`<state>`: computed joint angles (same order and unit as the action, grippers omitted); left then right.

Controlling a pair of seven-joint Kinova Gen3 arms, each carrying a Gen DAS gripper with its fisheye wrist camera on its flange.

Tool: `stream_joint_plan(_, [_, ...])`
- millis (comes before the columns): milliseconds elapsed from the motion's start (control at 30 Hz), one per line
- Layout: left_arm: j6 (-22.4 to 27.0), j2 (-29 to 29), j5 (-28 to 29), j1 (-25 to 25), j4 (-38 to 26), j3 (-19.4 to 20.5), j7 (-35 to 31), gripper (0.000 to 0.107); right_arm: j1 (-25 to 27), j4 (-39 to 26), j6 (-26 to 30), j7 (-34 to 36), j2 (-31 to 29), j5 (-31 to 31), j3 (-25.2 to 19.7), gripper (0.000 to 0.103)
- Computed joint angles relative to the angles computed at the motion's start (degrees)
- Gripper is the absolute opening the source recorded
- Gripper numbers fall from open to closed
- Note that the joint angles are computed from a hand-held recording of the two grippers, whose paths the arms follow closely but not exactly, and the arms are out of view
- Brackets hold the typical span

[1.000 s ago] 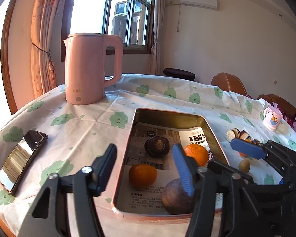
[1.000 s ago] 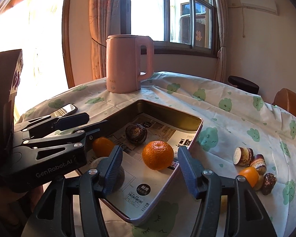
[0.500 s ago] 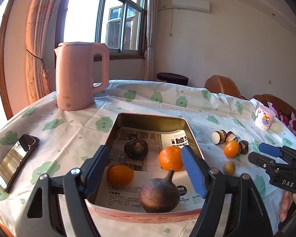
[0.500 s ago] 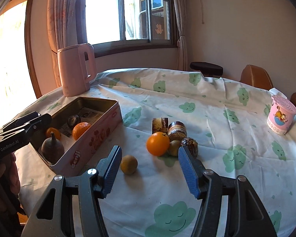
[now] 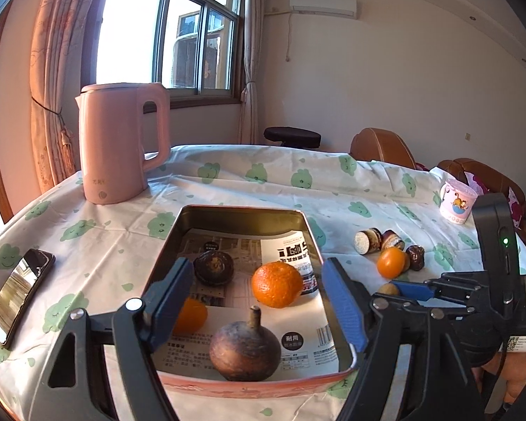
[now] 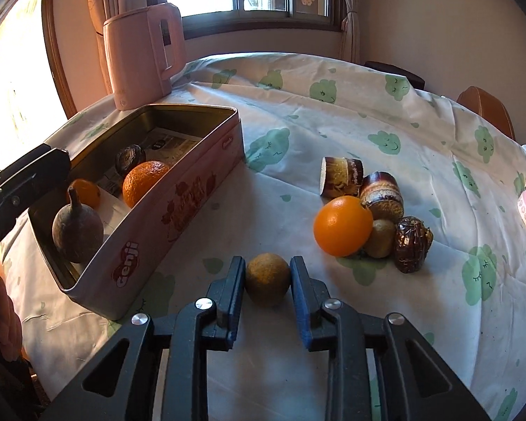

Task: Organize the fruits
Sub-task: 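Grasp the tan round fruit with the right gripper while the left gripper grasps an orange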

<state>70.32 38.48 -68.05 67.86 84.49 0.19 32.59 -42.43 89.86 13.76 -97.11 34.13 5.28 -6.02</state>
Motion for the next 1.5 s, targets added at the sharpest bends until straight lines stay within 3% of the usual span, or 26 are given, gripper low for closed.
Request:
stream_joint_plan(67, [-0.67, 0.29, -0.34, -0.34, -1.19, 0.19, -1.48, 0.078, -0.70, 2.71, -3.58, 1.99, -1.33, -3.14, 1.86, 0.028])
stream_joint_plan(133, [-1.23, 0.97, -0.58, -0.54, -3.18, 0.17, -3.89, 0.078, -3.71, 5.41, -7.12, 2.41, -2.71, -6.83, 7.04, 0.028])
stream_joint_plan(233, [-2.73, 2.52, -0.52, -0.81, -6.95, -0.28, -8.26, 0.078, -7.44, 8.89, -11.31, -2.82, -4.30, -5.71, 15.00, 0.028])
stream_joint_plan(333, [-4.65, 4.68, 0.97, -1.44, -11.63, -0.98, -13.86, 0.078, -11.24, 10.15, -12.47, -9.15, -4.37, -3.30, 22.96, 0.028])
stream_joint_plan(433, [-7.43, 6.75, 3.12, -2.56, -15.97, -1.53, -19.06, 0.078, -14.01, 9.99, -12.20, -10.15, -3.29, -5.60, 28.57, 0.028])
stream_joint_plan(600, [-12.07, 9.42, 8.83, -5.48, -21.95, -1.30, -27.33, 0.078, -8.97, 8.71, -11.13, -10.17, -2.83, -5.40, 24.26, 0.028])
stream_joint_plan(700, [-14.06, 10.88, 12.55, -7.16, -25.10, -0.86, -32.63, 0.076, -8.59, 9.36, -12.04, -10.50, -3.09, -4.60, 23.64, 0.028])
stream_joint_plan(867, [-16.60, 13.00, 19.36, -10.34, -29.51, 0.26, -41.28, 0.066, -5.43, 8.56, -11.09, -9.83, -3.08, -4.08, 19.98, 0.028])
stream_joint_plan(933, [-16.83, 13.64, 22.40, -11.59, -31.11, 0.67, -44.11, 0.055, -4.86, 8.67, -11.37, -9.78, -3.16, -3.87, 19.29, 0.028])
stream_joint_plan(1100, [-17.51, 14.27, 27.01, -11.85, -32.53, -1.42, -47.25, 0.051, -3.72, 8.85, -11.82, -9.59, -3.31, -4.08, 18.06, 0.028])
stream_joint_plan(1200, [-20.39, 13.38, 29.59, -11.96, -30.67, -3.04, -47.55, 0.036, -4.05, 9.26, -12.45, -9.20, -3.47, -4.19, 18.32, 0.028])
stream_joint_plan(1500, [-23.21, 12.33, 30.66, -7.62, -27.77, -10.20, -44.72, 0.036, -2.14, 11.19, -15.77, -7.00, -4.32, -5.81, 16.08, 0.028])
